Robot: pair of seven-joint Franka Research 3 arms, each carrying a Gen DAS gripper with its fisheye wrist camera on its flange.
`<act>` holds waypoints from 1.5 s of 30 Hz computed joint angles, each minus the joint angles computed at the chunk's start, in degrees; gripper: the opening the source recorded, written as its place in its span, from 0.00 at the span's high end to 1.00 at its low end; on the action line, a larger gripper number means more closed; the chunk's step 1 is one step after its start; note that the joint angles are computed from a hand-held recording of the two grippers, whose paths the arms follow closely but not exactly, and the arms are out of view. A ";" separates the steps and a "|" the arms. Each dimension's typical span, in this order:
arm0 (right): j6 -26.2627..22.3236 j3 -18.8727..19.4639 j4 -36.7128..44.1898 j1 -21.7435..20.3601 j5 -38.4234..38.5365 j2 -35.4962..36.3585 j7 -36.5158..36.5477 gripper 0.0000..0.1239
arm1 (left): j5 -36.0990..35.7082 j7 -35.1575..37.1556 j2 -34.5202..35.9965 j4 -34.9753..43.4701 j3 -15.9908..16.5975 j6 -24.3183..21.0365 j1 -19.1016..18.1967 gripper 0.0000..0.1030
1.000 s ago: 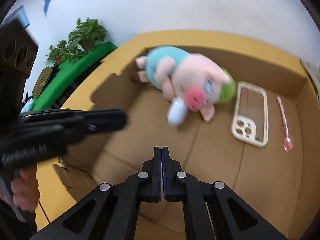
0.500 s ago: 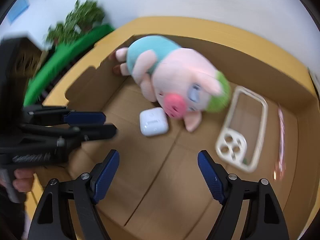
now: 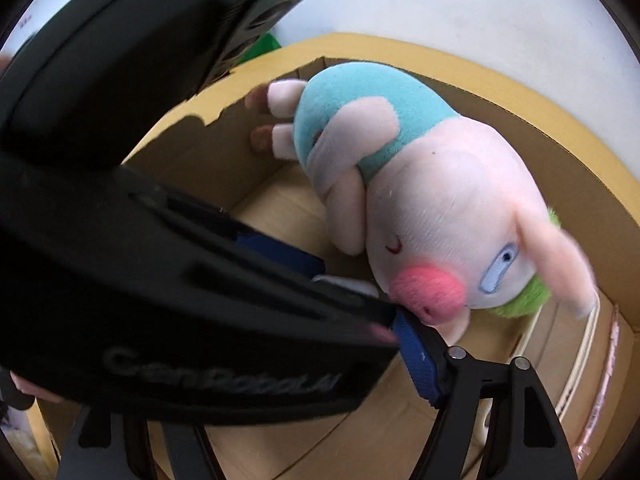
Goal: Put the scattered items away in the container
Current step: 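Carry the earbuds case with the left gripper into the box, then open the left gripper to release the earbuds case and withdraw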
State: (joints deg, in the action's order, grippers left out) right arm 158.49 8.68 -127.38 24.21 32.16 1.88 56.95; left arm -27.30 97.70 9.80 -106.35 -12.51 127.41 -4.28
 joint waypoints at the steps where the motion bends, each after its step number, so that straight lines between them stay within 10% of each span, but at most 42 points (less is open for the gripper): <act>1: -0.28 -0.16 0.24 -0.14 0.02 0.33 0.62 0.53 | 0.49 0.37 -0.32 -0.46 0.00 0.41 -0.07 0.59; 32: -7.30 1.17 2.59 3.19 -9.92 1.11 13.54 0.57 | 2.15 -0.35 -9.52 -9.86 3.13 1.57 -0.99 0.71; 35: -6.39 1.03 1.53 3.33 -13.13 -0.88 15.96 0.30 | 3.72 -0.23 -13.67 -13.54 3.18 6.13 -1.68 0.71; 37: -5.24 1.01 -0.11 3.28 -15.21 -3.42 17.48 0.28 | 5.83 -0.36 -18.88 -18.27 3.10 13.44 -2.78 0.70; 42: -2.11 1.47 -7.14 2.98 -15.15 -13.26 21.98 0.22 | 16.36 -7.02 -32.78 -31.27 0.76 30.81 -3.75 0.24; 45: 0.44 2.31 -14.96 2.65 -14.14 -22.75 27.46 0.20 | 23.29 -11.01 -40.93 -38.68 -2.36 37.33 -3.06 0.23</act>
State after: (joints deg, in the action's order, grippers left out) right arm 158.93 10.99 -142.35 26.87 18.02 -20.87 84.41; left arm -4.01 86.70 -31.12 -145.03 -14.87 164.74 -7.35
